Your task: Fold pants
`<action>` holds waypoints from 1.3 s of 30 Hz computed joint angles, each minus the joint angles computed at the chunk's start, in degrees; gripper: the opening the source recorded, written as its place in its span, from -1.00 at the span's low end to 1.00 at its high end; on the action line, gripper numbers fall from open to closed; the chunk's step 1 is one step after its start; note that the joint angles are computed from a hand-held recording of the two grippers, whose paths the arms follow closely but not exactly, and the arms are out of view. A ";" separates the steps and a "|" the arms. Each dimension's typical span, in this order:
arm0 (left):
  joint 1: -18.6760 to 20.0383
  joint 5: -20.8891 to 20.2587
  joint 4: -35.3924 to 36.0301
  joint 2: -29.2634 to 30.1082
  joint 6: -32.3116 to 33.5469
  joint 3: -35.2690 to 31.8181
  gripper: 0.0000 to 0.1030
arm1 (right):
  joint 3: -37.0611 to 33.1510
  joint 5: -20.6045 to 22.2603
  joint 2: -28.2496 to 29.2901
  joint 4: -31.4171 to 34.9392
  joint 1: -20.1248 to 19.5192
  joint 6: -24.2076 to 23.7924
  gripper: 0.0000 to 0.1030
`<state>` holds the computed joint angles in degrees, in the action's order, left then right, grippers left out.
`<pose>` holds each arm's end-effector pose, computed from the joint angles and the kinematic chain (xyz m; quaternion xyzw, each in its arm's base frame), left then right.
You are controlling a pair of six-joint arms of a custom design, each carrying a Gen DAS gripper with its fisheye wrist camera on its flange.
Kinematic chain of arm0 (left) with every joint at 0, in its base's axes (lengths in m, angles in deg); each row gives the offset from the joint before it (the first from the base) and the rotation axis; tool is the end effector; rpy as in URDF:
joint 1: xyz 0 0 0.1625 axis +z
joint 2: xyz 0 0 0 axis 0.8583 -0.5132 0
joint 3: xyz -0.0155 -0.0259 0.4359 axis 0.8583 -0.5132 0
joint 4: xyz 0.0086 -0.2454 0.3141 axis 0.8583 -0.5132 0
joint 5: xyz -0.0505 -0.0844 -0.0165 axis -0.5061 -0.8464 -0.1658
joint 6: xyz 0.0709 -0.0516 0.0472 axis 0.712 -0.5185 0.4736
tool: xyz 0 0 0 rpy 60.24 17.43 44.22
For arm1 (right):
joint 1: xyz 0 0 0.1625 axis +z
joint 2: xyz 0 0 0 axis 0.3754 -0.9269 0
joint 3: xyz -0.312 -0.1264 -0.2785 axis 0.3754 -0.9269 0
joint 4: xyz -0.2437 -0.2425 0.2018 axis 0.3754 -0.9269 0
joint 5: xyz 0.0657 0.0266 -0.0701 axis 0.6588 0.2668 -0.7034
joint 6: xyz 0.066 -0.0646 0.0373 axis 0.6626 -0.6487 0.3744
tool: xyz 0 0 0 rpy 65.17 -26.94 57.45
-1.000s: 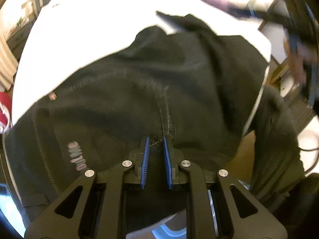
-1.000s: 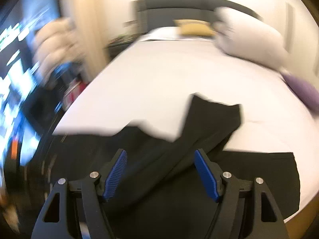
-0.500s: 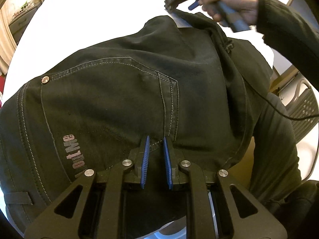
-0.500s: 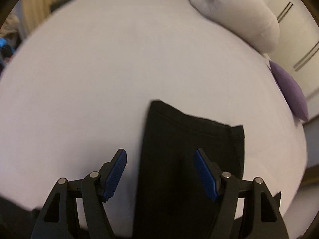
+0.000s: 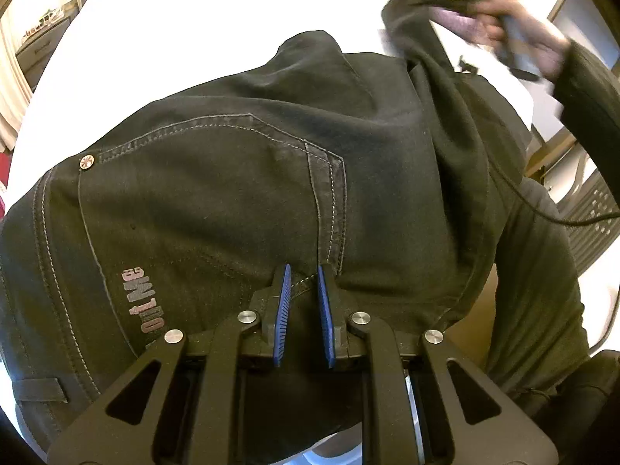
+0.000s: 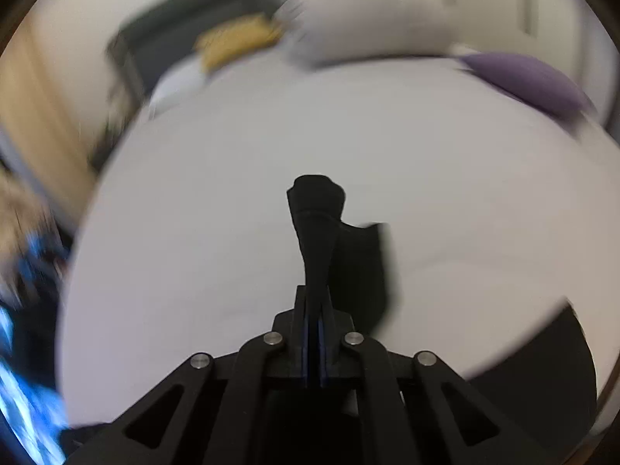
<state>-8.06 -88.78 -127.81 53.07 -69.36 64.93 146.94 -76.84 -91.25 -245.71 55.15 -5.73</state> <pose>-0.2644 -0.6184 -0.0150 0.2400 0.9358 -0.1091 0.2339 -0.0674 -0.7549 0.3840 -0.0412 -0.8786 0.4011 0.2561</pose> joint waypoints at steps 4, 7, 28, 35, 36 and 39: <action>-0.90 1.61 1.21 0.80 -0.28 -0.58 -0.73 | 13.42 9.26 -11.84 -9.58 -7.52 9.96 -0.92; -1.35 2.57 2.49 1.21 -0.73 -1.26 -0.73 | 18.22 14.12 -16.38 -10.94 -14.42 17.09 -0.92; -3.61 7.07 8.33 4.15 -5.39 -4.96 -0.73 | 18.53 34.29 -16.35 -5.93 -27.48 27.39 -0.86; -3.43 6.95 7.06 3.32 -5.33 -3.74 -0.72 | 26.76 28.81 -20.82 -16.71 -27.32 27.73 -0.87; -3.37 6.82 6.88 3.17 -5.23 -3.60 -0.72 | 27.18 27.94 -21.15 -16.70 -27.43 27.29 -0.87; -3.21 6.56 6.07 2.83 -4.82 -3.00 -0.72 | 26.93 25.79 -20.68 -14.91 -27.96 26.99 -0.88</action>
<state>-11.26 -82.23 -121.74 55.90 -74.17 61.93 173.88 -51.05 -111.92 -260.63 27.19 21.26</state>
